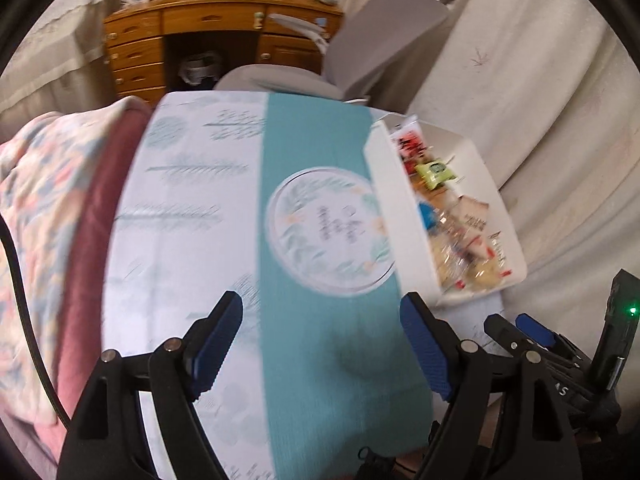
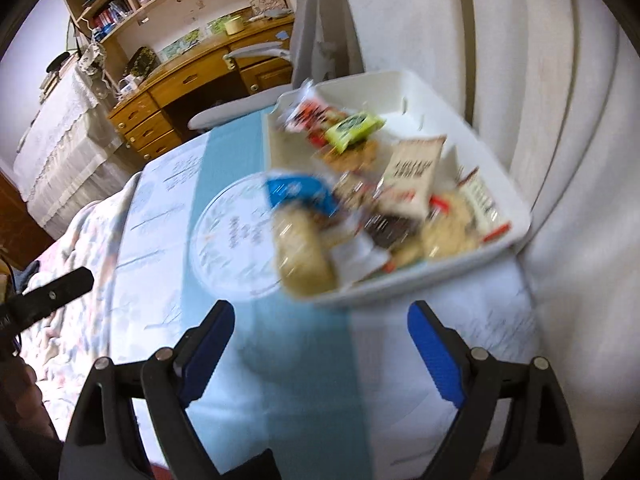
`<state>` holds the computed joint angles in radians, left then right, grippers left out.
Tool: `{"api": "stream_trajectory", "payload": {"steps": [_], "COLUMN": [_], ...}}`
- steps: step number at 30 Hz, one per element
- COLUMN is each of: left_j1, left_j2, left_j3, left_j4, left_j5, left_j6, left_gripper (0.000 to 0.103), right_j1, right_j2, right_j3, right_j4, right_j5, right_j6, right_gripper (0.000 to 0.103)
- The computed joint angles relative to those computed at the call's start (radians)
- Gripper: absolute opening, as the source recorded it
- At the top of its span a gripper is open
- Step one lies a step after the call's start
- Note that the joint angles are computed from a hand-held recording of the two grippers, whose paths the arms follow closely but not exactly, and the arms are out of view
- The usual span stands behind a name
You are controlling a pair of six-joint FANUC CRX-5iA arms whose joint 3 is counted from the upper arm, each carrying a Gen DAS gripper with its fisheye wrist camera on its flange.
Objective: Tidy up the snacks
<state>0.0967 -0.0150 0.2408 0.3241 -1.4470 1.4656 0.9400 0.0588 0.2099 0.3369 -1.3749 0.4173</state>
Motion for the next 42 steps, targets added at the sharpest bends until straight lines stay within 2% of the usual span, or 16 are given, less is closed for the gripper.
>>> {"api": "stream_trajectory", "payload": {"steps": [7,10,14,17,20,24,32,34,42], "left_j1": [0.052,0.063,0.058,0.045,0.008,-0.080,-0.246,-0.264,-0.282], "left_j2": [-0.119,-0.161,-0.187,-0.191,-0.200,-0.189,-0.152,-0.146,-0.122], "left_j3": [-0.030,-0.023,0.019,0.054,0.084,0.135,0.210,0.216,0.245], "left_j4": [-0.028,-0.034,-0.063,-0.075,-0.092,-0.151,-0.313,-0.333,-0.368], "left_j5": [-0.087,-0.086,-0.100,-0.118,-0.114,-0.110,-0.108,-0.105,-0.108], "left_j6": [0.013,0.015,0.049,0.098,0.134,0.172,0.249,0.254,0.286], "left_gripper": [0.086,0.094,0.096,0.098,0.102,0.102,0.102,0.102,0.102], "right_j1": [0.084,0.102,0.112,0.141,0.162,0.171,0.175,0.179,0.155], "right_j2": [-0.019,-0.016,-0.013,-0.011,-0.034,-0.065,-0.101,-0.096,-0.081], "right_j3": [0.041,0.087,0.153,0.186,0.194,0.186,0.135,0.135,0.149], "right_j4": [-0.053,-0.069,-0.120,-0.084,-0.059,-0.025,0.026,0.042,0.039], "right_j5": [-0.032,-0.051,-0.095,-0.145,-0.176,-0.207,-0.173,-0.166,-0.142], "right_j6": [0.012,0.048,0.099,0.133,0.139,0.124,0.110,0.127,0.169], "right_gripper": [0.096,0.097,0.097,0.097,0.097,0.097,0.098,0.102,0.103]}}
